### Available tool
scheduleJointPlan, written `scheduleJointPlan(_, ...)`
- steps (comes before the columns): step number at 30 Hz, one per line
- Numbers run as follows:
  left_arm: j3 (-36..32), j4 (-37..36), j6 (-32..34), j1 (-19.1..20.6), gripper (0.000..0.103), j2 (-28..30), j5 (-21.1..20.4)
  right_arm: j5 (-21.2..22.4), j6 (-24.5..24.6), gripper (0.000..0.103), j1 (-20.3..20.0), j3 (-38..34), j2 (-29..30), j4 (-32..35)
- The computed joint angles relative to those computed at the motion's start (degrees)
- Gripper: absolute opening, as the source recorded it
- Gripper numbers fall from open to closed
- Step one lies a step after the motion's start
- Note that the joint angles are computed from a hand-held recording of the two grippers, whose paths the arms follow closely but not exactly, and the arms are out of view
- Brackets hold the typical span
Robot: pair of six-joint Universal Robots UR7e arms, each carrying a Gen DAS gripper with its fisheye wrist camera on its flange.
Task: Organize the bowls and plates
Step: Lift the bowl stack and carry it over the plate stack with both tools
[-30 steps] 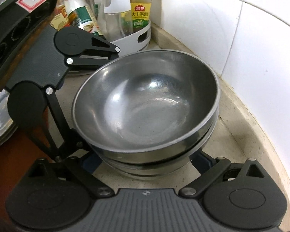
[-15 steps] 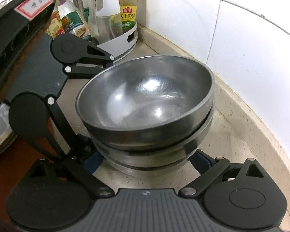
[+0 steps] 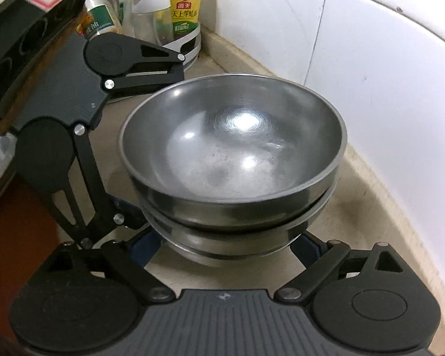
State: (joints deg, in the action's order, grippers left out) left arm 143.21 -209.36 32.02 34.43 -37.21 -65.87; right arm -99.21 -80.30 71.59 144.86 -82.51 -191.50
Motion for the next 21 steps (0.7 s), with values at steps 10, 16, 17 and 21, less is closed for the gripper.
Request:
scheduleJointPlan(10,-0.2,1.3,-4.9,-4.3,0.084,1.8,3.4,1.3,0.7,0.088,-1.1,2.2,1.0,-5.9)
scheduleJointPlan(16,0.2,1.8,-5.5,-5.8,0.082,1.4,4.8,3.3,1.7,0.085,-1.9,4.1,1.9,-9.8)
scheduleJointPlan(17,0.3,1.5,-5.9,-6.2,0.082,1.7,5.1,3.7,2.0,0.085,-1.9,4.2,1.9,-10.1)
scheduleJointPlan(21,1.1,0.9,-7.2,-7.6,0.081,1.7,6.1,5.4,2.0,0.083,-2.4,5.4,1.3,-11.6)
